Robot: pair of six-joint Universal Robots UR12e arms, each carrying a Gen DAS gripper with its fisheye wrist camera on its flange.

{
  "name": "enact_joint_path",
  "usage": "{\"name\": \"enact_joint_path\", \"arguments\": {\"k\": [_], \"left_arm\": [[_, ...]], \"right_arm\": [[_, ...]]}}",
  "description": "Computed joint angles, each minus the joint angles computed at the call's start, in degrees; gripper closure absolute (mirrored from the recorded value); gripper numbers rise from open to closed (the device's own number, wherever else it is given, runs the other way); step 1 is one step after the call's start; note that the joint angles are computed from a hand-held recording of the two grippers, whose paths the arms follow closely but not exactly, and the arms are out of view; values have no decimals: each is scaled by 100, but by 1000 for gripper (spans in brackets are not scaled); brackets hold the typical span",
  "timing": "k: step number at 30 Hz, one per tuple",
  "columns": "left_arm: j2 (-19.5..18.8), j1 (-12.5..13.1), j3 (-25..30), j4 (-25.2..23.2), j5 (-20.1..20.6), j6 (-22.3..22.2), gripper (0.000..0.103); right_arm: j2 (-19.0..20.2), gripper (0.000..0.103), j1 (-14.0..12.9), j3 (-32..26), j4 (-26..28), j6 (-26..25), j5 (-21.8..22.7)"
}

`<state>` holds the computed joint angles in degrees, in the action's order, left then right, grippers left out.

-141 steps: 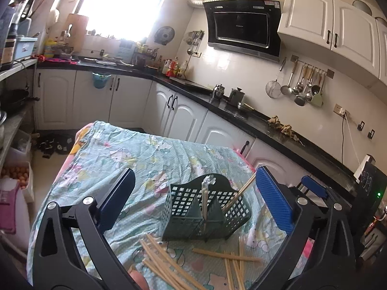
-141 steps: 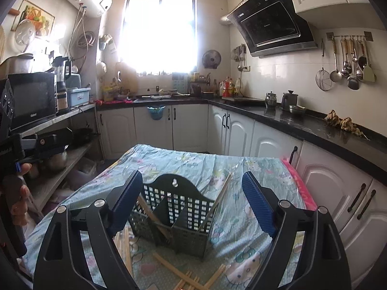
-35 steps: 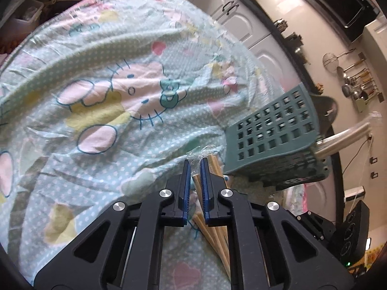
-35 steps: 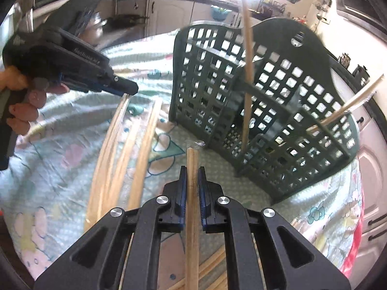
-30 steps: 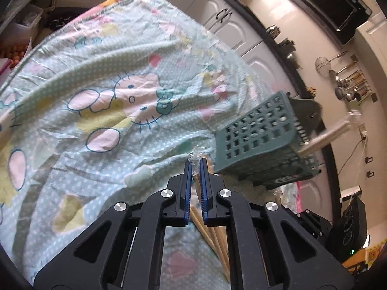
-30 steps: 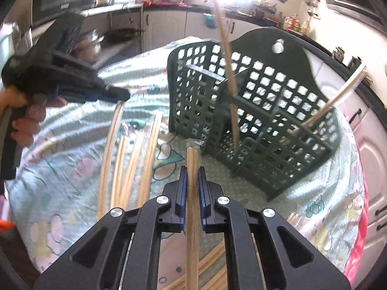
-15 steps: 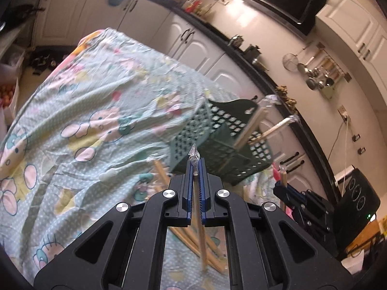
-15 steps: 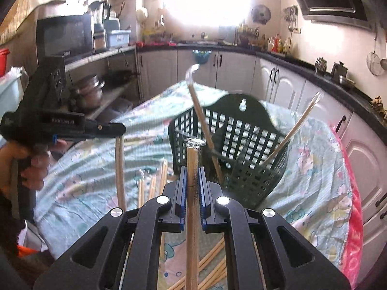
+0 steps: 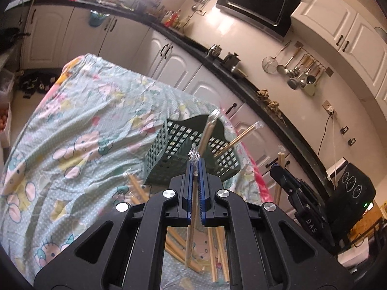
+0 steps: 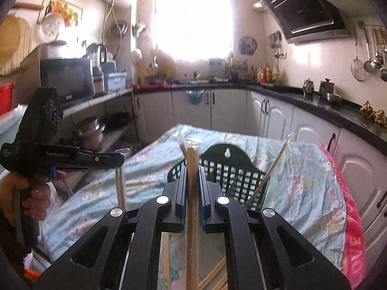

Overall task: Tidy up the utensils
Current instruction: 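Lift both held chopsticks upright and carry them over the green caddy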

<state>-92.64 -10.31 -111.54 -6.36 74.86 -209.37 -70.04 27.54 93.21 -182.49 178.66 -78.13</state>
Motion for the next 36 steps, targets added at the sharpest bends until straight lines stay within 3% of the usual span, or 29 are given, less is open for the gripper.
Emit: {"name": "enact_joint_path", "arguments": {"k": [5,11,22,36], "left_arm": [[37,-77,156,-3,218,141,101],[40,-122,320,27,406,315,101],[-105,-137,704,128,799,565,101],[-281,-118,1094,385,1193,592,101]], "right_arm": [[8,94,-61,64,-481,193,34],[20,94,-86,74,-702,276,-124],[131,94,-85,-208,-647,160,-467],[448,94,-33,-1079,-697,-189,-689]]}}
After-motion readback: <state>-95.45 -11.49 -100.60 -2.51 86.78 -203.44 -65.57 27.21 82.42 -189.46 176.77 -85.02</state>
